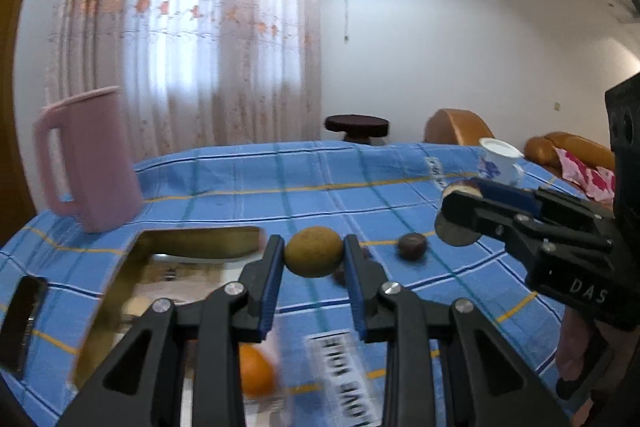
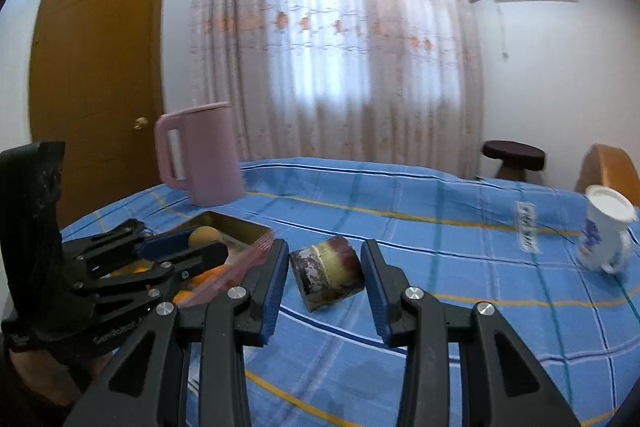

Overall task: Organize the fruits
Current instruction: 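Lift the kiwi with the left tool while the right tool carries the candy toward the tin, then open both tools over the tin box to drop the kiwi and candy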

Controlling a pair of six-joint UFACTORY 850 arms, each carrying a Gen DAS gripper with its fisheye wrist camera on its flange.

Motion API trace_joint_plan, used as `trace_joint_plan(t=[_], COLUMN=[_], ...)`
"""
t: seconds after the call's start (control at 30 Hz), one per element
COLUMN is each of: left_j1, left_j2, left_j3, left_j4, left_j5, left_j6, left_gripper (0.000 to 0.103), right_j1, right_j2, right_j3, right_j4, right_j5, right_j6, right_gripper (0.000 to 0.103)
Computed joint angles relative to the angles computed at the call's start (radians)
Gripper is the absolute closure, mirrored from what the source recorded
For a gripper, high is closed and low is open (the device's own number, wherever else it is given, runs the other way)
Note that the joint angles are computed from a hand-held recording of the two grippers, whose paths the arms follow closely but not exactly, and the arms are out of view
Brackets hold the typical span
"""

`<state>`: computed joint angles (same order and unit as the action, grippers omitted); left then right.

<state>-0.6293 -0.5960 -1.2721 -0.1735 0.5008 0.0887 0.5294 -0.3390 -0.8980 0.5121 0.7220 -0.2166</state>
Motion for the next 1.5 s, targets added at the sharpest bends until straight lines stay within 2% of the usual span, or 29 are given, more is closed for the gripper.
trace_joint_plan(t=[0.17, 0.43, 0.6, 0.77, 0.83, 0.87, 0.9, 0.93, 0.97, 1.07, 1.23, 1.33, 1.5], left_j1=[0.055, 0.13, 0.145, 0.148, 0.149, 0.145, 0.141, 0.137, 0.136, 0.123, 0.079, 0.041, -0.01], left_j2=[0.037, 0.034, 0.019, 0.013, 0.014, 0.018, 0.022, 0.027, 0.032, 0.041, 0.029, 0.004, -0.061], left_j3=[0.038, 0.051, 0.048, 0.051, 0.05, 0.054, 0.058, 0.064, 0.068, 0.068, 0.029, -0.021, -0.127], left_j4=[-0.047, -0.099, -0.031, -0.063, -0.06, -0.1, -0.137, -0.153, -0.158, -0.171, -0.117, -0.061, -0.085], left_j5=[-0.02, -0.079, -0.12, -0.126, -0.127, -0.118, -0.107, -0.093, -0.082, -0.068, -0.082, -0.114, -0.161], left_j6=[0.02, 0.021, -0.052, -0.037, -0.04, -0.005, 0.023, 0.03, 0.031, 0.039, 0.029, 0.01, 0.064], left_gripper=[0.072, 0.072, 0.072, 0.07, 0.062, 0.049, 0.032, 0.025, 0.018, 0.01, 0.008, 0.008, 0.006], right_j1=[0.022, 0.07, 0.085, 0.079, 0.078, 0.076, 0.074, 0.074, 0.074, 0.068, 0.022, -0.021, -0.093], right_j2=[-0.053, -0.167, -0.221, -0.252, -0.26, -0.26, -0.259, -0.251, -0.243, -0.202, -0.116, -0.084, -0.093], right_j3=[-0.1, -0.248, -0.306, -0.344, -0.352, -0.354, -0.352, -0.341, -0.328, -0.272, -0.163, -0.125, -0.134], right_j4=[-0.096, -0.194, -0.202, -0.245, -0.261, -0.276, -0.303, -0.303, -0.283, -0.222, 0.073, 0.235, 0.383], right_j5=[-0.077, -0.197, -0.258, -0.326, -0.343, -0.347, -0.347, -0.334, -0.319, -0.281, -0.219, -0.191, -0.232], right_j6=[0.034, 0.051, 0.035, 0.07, 0.084, 0.1, 0.126, 0.127, 0.111, 0.054, -0.184, -0.255, -0.313], right_gripper=[0.063, 0.063, 0.063, 0.063, 0.062, 0.06, 0.056, 0.049, 0.047, 0.047, 0.047, 0.047, 0.047])
